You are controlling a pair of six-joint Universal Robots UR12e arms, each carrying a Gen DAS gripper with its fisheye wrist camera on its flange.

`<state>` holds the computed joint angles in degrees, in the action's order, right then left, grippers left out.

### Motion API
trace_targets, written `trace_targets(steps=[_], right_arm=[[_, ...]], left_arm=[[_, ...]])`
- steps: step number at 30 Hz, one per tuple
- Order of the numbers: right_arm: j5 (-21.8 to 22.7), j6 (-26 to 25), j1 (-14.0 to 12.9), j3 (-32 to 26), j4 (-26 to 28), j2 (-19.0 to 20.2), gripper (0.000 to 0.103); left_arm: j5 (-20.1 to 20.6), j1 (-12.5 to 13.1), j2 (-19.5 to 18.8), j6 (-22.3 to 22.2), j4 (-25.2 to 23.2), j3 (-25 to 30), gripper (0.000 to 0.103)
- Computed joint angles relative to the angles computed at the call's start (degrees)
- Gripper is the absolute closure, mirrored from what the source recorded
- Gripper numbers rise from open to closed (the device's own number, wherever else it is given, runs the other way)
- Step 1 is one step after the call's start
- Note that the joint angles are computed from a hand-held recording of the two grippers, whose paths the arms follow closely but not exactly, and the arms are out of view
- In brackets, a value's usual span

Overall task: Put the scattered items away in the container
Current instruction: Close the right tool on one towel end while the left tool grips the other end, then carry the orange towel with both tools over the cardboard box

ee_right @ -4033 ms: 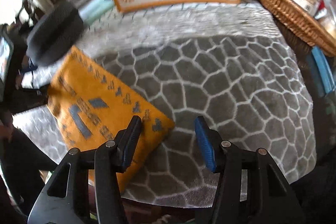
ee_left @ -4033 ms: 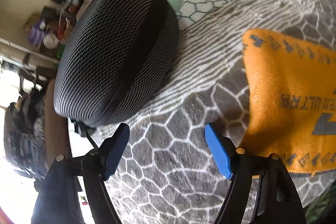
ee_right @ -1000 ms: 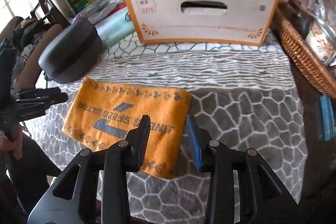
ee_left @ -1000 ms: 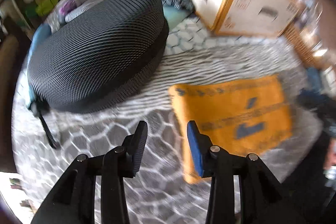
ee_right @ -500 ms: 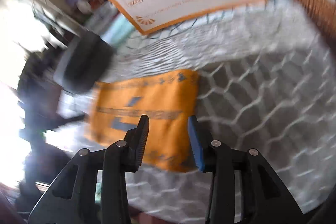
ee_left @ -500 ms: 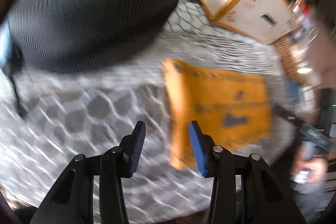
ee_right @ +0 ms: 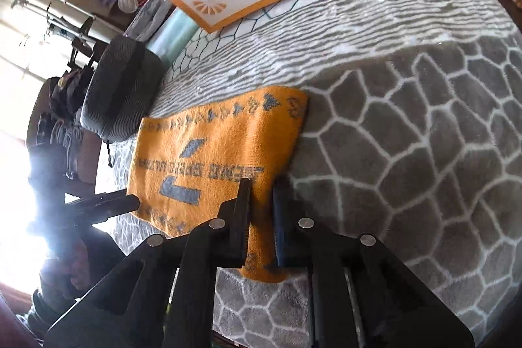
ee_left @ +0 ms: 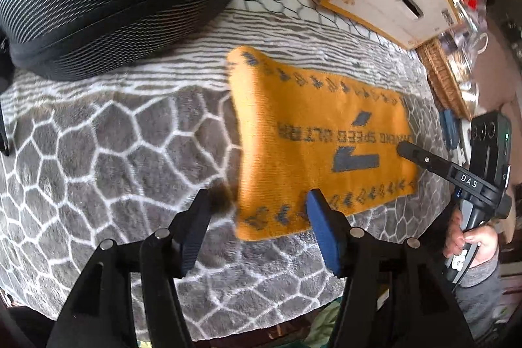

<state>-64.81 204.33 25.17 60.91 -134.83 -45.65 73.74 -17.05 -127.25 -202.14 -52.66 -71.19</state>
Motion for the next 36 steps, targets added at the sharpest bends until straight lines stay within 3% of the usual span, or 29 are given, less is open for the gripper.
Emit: trace_targets(steps=[1, 2, 6, 15, 19, 29, 36], right_arm=[[-0.90, -0.78, 0.19, 0.07, -0.07, -0.18, 0.091], [-1.75, -1.82, 0.38, 0.14, -0.18, -0.38, 0.092], [-4.12, -3.48, 0.89, 0.75, -1.88, -1.06, 0.092], [-7.24, -6.97, 1.72, 0.99, -4.92, -1.90, 0.093], [-6.23, -5.88, 1.60, 0.89, -5.75, -2.35, 0.093], [-11.72, -10.55, 2.86, -3.81, -1.90, -3.50, 0.093], [-14.87, -12.25, 3.30, -8.22, 2.18, -3.31, 0.093]], left_arm=[[-0.19, -0.03, 0.10, 0.61, -0.27, -0.08, 0.064], [0.08, -0.19, 0.02, 1.21, -1.05, 0.22, 0.083], [2.69, -0.82, -0.09, 1.33, -1.48, 0.76, 0.092], [0.52, -0.55, 1.50, -0.81, 3.76, -0.45, 0.095], [-0.95, -0.62, 1.73, -0.34, 4.60, 0.49, 0.095], [-1.19, -0.85, 2.09, 0.48, 6.19, 2.79, 0.096], [1.32, -1.14, 1.52, 2.19, 4.99, 6.34, 0.096]])
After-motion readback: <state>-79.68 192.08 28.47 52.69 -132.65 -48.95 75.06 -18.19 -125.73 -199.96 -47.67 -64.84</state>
